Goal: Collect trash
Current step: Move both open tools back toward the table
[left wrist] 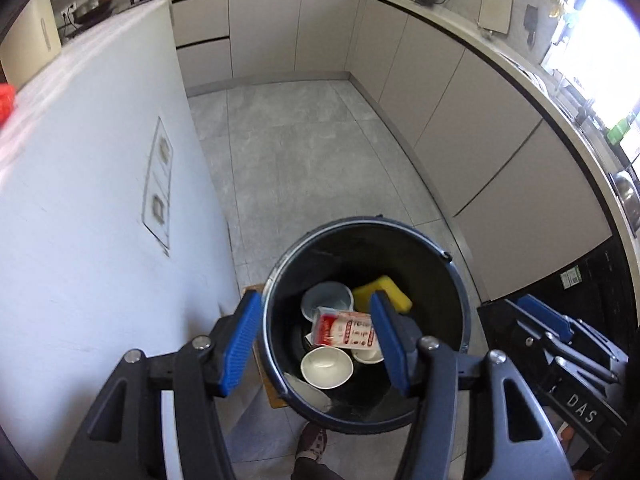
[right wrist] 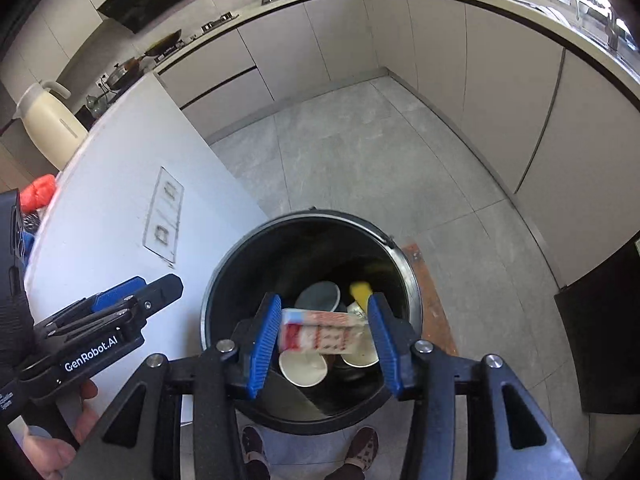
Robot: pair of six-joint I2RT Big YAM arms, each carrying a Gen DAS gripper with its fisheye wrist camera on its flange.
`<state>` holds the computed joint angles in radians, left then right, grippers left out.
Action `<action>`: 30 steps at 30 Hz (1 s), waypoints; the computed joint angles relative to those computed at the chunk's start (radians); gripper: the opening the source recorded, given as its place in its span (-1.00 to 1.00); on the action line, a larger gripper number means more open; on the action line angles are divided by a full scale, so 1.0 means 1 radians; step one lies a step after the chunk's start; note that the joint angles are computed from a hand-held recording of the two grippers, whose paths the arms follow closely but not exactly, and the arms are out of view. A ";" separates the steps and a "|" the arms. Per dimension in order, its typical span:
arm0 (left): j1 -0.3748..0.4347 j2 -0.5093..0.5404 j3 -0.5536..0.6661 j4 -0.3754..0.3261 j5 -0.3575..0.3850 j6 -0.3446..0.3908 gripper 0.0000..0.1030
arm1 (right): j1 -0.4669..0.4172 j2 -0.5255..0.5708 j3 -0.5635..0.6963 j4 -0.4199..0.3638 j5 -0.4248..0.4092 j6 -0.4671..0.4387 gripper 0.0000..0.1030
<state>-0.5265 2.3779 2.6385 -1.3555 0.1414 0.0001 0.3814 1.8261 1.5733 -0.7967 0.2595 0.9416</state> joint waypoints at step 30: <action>0.207 -0.297 -0.257 0.187 -0.031 0.024 0.33 | 0.177 0.283 0.799 -0.314 0.191 -0.144 0.34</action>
